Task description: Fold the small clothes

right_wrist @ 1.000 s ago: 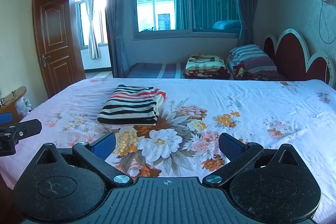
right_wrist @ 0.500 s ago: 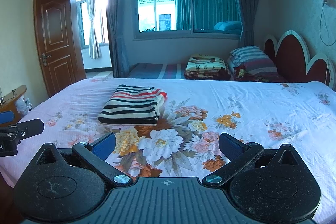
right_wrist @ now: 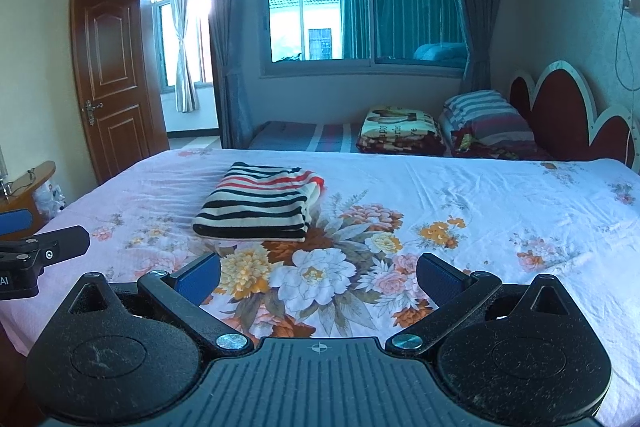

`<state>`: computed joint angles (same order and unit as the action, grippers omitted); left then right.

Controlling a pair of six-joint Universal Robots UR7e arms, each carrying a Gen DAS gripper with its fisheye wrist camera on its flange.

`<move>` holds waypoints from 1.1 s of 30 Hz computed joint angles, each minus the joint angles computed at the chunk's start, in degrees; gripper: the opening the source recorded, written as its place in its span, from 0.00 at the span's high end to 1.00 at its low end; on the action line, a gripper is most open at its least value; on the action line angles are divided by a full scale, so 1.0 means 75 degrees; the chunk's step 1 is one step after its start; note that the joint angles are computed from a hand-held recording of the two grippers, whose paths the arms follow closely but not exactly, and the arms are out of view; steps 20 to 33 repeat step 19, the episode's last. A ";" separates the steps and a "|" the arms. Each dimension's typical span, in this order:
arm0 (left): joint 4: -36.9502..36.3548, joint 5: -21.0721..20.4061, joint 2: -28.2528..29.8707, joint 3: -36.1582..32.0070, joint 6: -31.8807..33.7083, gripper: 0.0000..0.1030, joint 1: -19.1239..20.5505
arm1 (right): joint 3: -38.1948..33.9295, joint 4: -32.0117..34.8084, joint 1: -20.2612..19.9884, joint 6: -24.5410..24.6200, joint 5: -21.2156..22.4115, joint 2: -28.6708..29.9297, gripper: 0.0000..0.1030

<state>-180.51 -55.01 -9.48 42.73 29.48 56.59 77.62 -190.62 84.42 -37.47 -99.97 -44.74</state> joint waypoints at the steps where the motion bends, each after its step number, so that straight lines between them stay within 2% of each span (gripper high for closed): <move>1: -0.0006 0.0000 -0.0001 -0.0004 0.0003 0.00 0.0007 | -0.0015 0.0024 -0.0002 -0.0007 0.0013 0.0006 0.00; 12: -0.0201 0.0109 0.0101 -0.0143 0.0215 0.00 0.0021 | -0.0025 0.0087 -0.0030 -0.0059 0.0156 0.0000 0.00; 19: 0.0033 -0.0137 -0.0077 0.0049 -0.0366 0.00 0.0093 | -0.0037 0.0147 -0.0026 -0.0091 0.0263 -0.0007 0.00; 33: 0.0033 -0.0137 -0.0077 0.0049 -0.0366 0.00 0.0093 | -0.0037 0.0147 -0.0026 -0.0091 0.0263 -0.0007 0.00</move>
